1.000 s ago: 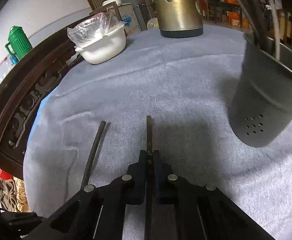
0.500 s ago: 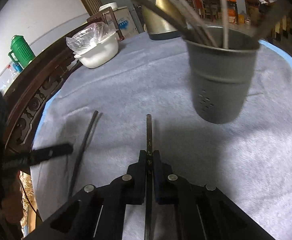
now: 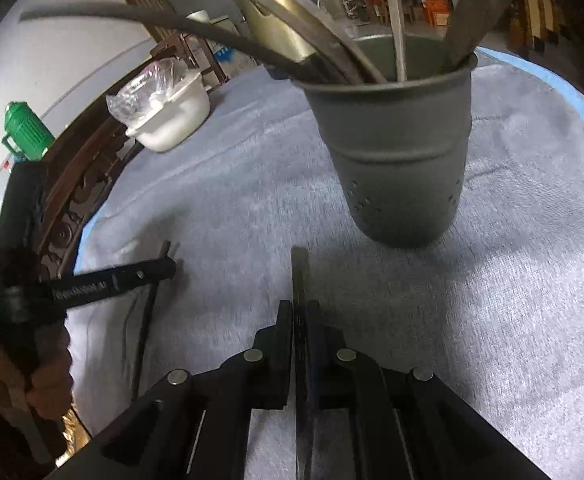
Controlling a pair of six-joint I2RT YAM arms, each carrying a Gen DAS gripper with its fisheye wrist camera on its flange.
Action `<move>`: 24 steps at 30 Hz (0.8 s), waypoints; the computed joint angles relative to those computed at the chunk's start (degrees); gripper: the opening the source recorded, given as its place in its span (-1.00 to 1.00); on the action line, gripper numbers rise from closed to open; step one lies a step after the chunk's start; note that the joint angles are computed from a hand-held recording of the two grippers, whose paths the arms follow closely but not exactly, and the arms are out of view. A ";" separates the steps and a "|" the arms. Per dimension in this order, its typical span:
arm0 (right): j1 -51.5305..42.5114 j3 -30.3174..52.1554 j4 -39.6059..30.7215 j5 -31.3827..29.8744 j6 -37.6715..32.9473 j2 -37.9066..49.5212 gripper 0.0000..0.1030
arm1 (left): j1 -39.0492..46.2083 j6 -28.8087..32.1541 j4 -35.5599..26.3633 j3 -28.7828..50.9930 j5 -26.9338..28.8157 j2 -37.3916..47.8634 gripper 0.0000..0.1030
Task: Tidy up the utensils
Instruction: 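Lift both held chopsticks with both grippers toward the grey holder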
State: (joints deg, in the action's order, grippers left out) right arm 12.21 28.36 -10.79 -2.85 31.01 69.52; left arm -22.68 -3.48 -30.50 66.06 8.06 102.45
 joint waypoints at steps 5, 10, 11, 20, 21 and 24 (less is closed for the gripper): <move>0.50 1.27 0.94 1.36 0.10 2.33 -0.81 | -1.34 -0.65 1.61 -0.53 -0.90 -0.01 -0.87; 3.14 4.10 0.07 5.54 -0.09 6.40 -0.80 | -2.12 -1.28 2.75 -1.49 -1.33 -0.54 -0.87; 3.52 4.51 -0.10 6.32 -0.18 7.02 -0.80 | -2.11 -1.42 2.80 -1.47 -1.19 -0.50 -0.87; 8.36 6.50 -0.10 14.44 -3.09 10.53 -0.82 | -2.28 -1.50 3.17 -1.28 -1.34 -0.13 -0.87; 8.56 6.48 0.08 14.70 -3.23 10.65 -0.82 | -2.23 -1.50 3.20 -1.22 -1.27 -0.06 -0.87; 8.76 6.21 0.39 15.03 -3.52 10.51 -0.84 | -2.15 -1.47 3.24 -1.46 -1.29 -0.33 -0.87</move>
State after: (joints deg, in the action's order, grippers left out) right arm 20.97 34.57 -10.40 12.18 27.49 80.02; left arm -24.83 -4.95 -27.26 64.59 6.77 102.12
